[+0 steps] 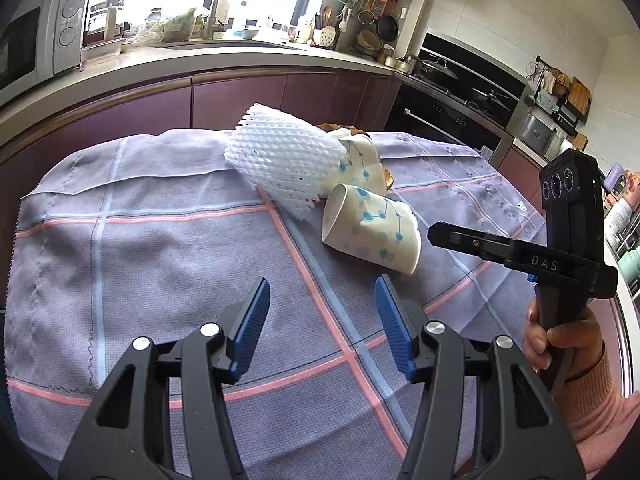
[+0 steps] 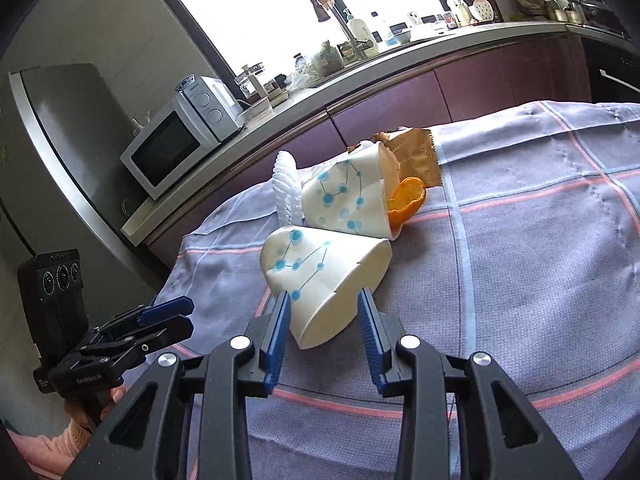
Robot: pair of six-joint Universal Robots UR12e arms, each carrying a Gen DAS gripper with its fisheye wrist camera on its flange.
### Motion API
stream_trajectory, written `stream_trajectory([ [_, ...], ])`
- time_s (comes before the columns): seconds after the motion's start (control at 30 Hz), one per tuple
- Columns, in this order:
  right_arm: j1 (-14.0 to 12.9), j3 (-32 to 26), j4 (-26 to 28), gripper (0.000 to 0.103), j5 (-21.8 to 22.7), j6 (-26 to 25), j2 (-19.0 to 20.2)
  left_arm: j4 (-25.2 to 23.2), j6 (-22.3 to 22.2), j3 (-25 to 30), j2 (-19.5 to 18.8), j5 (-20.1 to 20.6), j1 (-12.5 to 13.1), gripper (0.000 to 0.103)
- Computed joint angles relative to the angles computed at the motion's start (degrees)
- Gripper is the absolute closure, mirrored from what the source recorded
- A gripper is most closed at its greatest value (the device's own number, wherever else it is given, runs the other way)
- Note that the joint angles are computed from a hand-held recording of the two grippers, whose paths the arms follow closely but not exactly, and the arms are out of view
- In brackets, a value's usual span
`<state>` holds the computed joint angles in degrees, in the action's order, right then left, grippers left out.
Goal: Collect trash
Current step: 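Grasp the white foam net with the left tool while the right tool grasps a paper cup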
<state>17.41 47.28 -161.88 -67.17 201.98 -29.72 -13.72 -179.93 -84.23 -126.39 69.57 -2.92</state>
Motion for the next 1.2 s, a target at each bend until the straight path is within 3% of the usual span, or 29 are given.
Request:
stream_trajectory([
  [0.3,-0.6,-4.1,1.0,0.070,6.5,3.0,3.0,-3.0,0.2,4.0,-1.9,2.2,-0.9,0.049],
  [0.53,-1.0,-4.8,-0.6,0.094,9.1,4.4,3.8,-6.1,-0.1,8.6,-4.1,6.4,-1.4,0.051],
  [0.7,-1.3,-3.4,-3.6,0.101,10.1,5.7,3.4,-8.5,0.0,12.2,-5.9,8.0,-1.8,0.052],
  [0.8,-1.7,-2.8,-5.1,0.101,11.5,7.1,3.3,-9.1,1.0,13.9,-6.7,8.2,-1.9,0.052],
  [0.9,-2.0,-3.0,-5.4,0.094,12.4,9.5,3.6,-9.6,0.6,14.6,-7.0,7.5,-1.7,0.052],
  [1.0,-2.1,-3.4,-5.6,0.081,13.0,10.4,4.0,-9.7,0.3,15.2,-7.3,7.7,-1.6,0.054],
  [1.2,-2.1,-3.3,-5.5,0.080,12.8,10.3,3.9,-11.2,3.6,17.5,-8.3,9.0,-2.4,0.054],
])
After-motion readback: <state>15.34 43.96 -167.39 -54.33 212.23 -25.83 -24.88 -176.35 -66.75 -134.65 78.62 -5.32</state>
